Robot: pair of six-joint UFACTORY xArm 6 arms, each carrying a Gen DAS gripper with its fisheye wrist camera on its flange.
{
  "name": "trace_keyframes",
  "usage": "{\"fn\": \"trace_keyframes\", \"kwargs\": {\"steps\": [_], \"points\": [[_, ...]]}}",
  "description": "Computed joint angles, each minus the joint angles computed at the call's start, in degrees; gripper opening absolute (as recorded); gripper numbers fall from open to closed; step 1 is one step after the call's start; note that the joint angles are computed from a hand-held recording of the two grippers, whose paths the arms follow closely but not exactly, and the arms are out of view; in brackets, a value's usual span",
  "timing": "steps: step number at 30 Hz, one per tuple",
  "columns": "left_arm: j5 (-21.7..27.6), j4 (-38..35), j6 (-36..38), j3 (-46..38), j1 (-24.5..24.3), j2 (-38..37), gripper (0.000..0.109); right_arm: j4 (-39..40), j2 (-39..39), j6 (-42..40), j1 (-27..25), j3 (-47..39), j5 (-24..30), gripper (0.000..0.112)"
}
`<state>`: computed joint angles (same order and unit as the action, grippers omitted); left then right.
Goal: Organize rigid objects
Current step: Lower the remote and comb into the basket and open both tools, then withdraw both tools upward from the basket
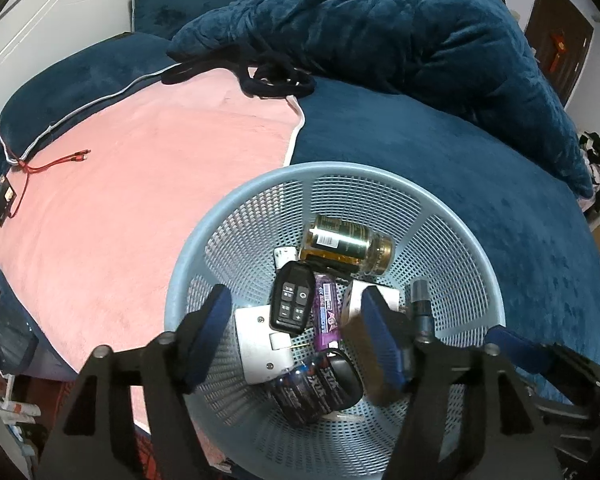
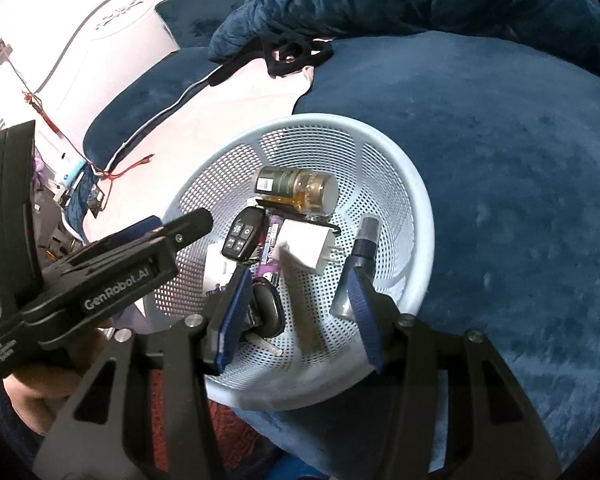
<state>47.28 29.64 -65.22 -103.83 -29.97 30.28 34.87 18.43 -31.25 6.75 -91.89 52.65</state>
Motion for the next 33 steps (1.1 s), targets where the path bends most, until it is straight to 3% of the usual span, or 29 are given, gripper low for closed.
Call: {"fn": "trace_keyframes", "kwargs": {"steps": [2,3,6,7,9,14,33], "points": [[0.5,-0.2,0.1,-0.6,0.1,0.4,0.075,-0.5,0.4,1.2,-0.2,-0.5,0.2,0.052],[0.6,-0.2,0.0,-0.5,0.1,0.4,0.076,-0.8,0.6,2.2,-0.2,-0.8,0.2,0.058],[1.9,-0.3,0.3,-1.2,0.1,0.8,0.085,-0.2,0.6,3.4,-0.5,-0.6,-0.9,0.096],[2.3,-0.3,0.5,-1.5,0.1,1.0,0.09,0.2,0.3,3.2,-0.6,-0.2,-1.5,0.1],[3.1,-0.2,0.4,-1.9,0.0,1.2,0.098,0.3,-0.1,3.3,-0.6,0.5,-3.2,0.101],[4.2,0.0,0.5,-2.8,-0.2,1.6,0.102,-3.8,0.4,6.5,-0.4,0.2,-4.0,0.103],[7.5,-0.4,0.3,-3.6,-1.9,1.4,0.102,-6.9,-1.5,6.9,-1.1,2.9,-6.8,0.103]]}}
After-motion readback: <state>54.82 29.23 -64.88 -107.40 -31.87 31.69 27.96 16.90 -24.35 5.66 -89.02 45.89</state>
